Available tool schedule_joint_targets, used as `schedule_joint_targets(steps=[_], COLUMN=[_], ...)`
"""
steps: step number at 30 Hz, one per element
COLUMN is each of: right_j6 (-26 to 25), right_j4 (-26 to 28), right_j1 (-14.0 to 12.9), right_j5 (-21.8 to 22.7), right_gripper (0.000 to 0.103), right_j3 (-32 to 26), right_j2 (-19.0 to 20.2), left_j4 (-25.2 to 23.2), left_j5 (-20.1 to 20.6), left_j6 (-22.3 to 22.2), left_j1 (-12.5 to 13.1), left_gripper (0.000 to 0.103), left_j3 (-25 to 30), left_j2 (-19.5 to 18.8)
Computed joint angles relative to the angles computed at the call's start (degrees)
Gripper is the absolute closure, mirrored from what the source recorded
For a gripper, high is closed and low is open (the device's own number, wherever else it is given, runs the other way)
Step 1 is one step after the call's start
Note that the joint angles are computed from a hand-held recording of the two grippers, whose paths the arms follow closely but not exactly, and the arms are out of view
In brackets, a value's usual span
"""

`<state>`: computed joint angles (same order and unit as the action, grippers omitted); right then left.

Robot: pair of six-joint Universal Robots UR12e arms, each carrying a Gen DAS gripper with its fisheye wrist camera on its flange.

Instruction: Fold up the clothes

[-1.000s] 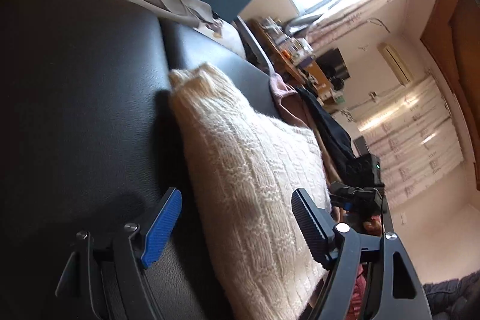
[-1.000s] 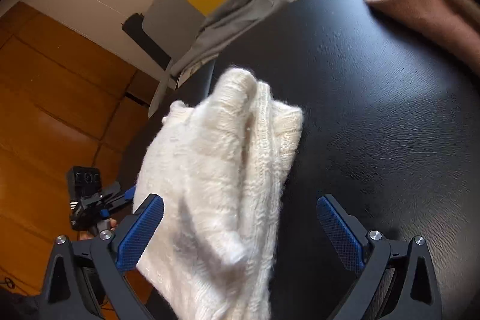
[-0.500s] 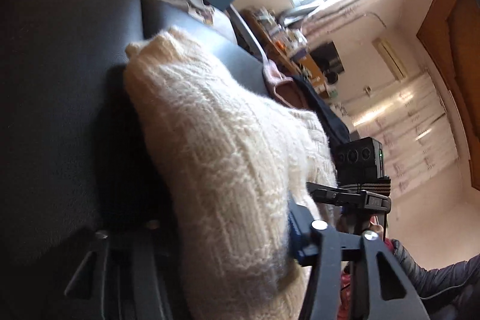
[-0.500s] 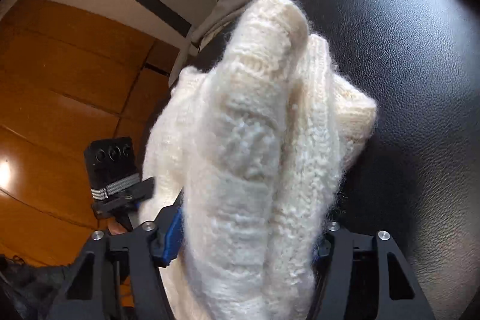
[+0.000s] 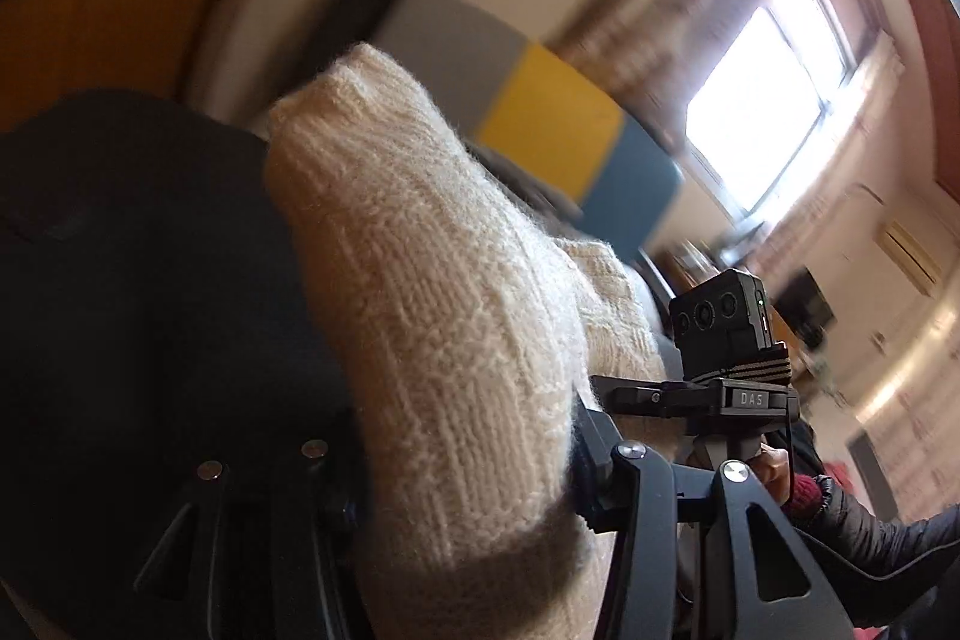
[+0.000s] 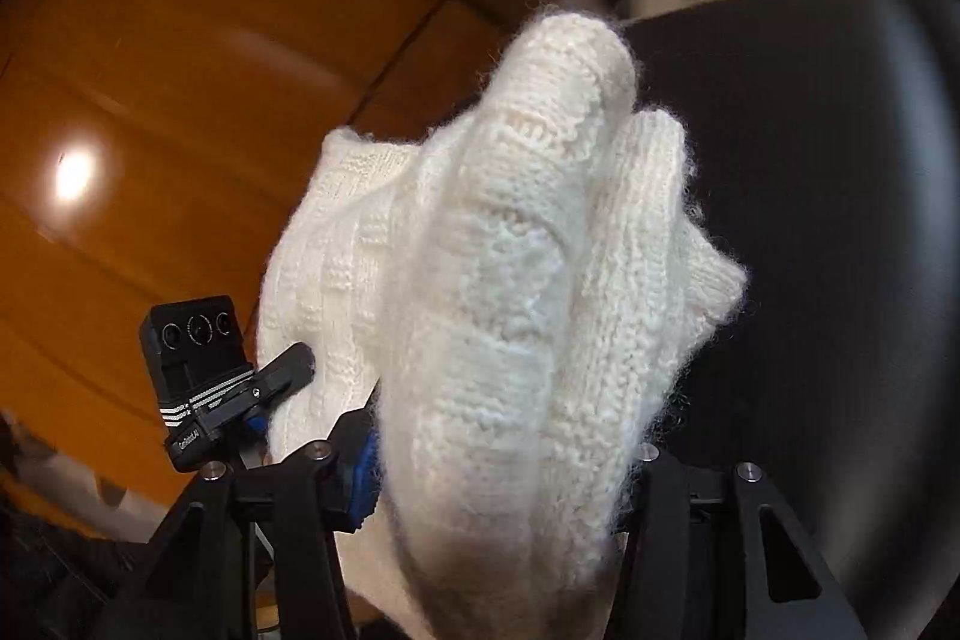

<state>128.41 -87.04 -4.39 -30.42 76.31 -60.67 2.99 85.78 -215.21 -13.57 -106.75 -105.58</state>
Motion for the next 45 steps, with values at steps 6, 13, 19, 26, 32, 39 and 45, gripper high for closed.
schedule_joint_targets(steps=[6, 13, 19, 26, 32, 39, 45], right_j6=[-4.6, 4.8, 9.1, 5.6, 0.5, -6.8, -0.5], right_j4=[7.8, 3.9, 0.7, -11.8, -27.8, -26.2, -31.8], right_j1=[12.0, 22.0, 24.1, 22.6, 22.0, 25.2, 24.6], right_j5=[0.7, -7.8, -15.3, -15.6, -13.3, -26.7, -25.0], right_gripper=[0.050, 0.050, 0.041, 0.040, 0.048, 0.069, 0.069], right_j3=[-15.7, -30.9, -34.1, -22.0, -12.4, -9.2, -5.0], right_j2=[7.4, 17.2, 21.2, 13.2, 6.7, 5.6, 4.4], left_j4=[0.1, -6.6, -4.6, -15.7, -16.0, -22.9, -25.9], left_j5=[7.3, 3.7, 3.5, 17.2, 22.2, 24.8, 32.1], left_j6=[-2.6, -8.7, -10.7, -7.3, -0.1, -0.2, -4.6], left_j1=[7.4, 16.8, 17.3, 13.9, 12.0, 8.8, 5.9], left_gripper=[0.052, 0.050, 0.043, 0.043, 0.043, 0.041, 0.041], left_j3=[-7.6, -13.0, -14.4, -12.2, -10.4, -4.8, -3.0], left_j2=[6.6, 6.4, 7.0, 11.9, 12.2, 5.2, 4.4])
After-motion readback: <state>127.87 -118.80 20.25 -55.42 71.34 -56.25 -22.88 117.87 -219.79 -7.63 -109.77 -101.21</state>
